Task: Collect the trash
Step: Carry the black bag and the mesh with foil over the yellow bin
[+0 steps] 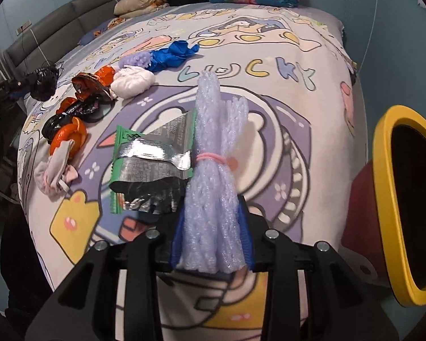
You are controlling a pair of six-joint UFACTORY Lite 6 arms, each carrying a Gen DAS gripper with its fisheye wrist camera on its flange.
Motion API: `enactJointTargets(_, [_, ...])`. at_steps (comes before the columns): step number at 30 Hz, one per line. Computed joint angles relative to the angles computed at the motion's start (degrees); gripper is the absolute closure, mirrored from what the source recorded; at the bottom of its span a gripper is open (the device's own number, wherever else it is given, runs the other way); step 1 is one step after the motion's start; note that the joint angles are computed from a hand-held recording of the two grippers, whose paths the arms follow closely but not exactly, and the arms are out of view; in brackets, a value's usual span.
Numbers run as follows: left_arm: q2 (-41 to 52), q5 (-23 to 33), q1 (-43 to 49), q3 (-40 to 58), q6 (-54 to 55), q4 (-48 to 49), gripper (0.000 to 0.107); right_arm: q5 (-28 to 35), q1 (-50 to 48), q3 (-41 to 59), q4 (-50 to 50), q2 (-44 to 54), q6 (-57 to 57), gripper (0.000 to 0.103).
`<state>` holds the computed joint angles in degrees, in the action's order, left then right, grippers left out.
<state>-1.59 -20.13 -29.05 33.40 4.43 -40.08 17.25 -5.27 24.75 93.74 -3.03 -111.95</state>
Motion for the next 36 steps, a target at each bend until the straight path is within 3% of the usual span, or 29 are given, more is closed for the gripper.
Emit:
enactJointTargets(3, [-0.05, 0.34, -1.83, 1.41, 3.71, -3.80, 0.085, 2.55, -3.44, -0.89, -7.17, -1.78, 4.75, 0.071])
enactJointTargets(8, [0.13, 0.02, -5.09, 3.62, 10.70, -11.06, 0.085, 3.22, -7.66, -3.37, -12.45, -6.51, 6.84, 0.072])
enactJointTargets(15, [1.75, -1.17, -10.96, 9.12, 23.25, -23.47, 0.085, 9.50, -16.85, -4.88, -20.43, -14.12, 10.93, 0.075])
enactJointTargets(24, [6.02, -2.42, -16.78, 17.27, 32.85, -32.49, 0.085, 16.75, -27.27, -2.95, -25.59, -18.65, 12.52, 0.076])
enactJointTargets(32, [15.12, -2.14, -21.98, 30.03, 39.83, -37.80, 0.085, 22.94, -38.96, 3.12, -26.39, -17.45, 11.21, 0.076])
enactJointTargets(36, [23.43, -0.80, -24.58, 41.61, 46.56, -42.60, 0.085, 24.76, -45.25, 7.68, -24.85, -14.15, 9.47, 0.076])
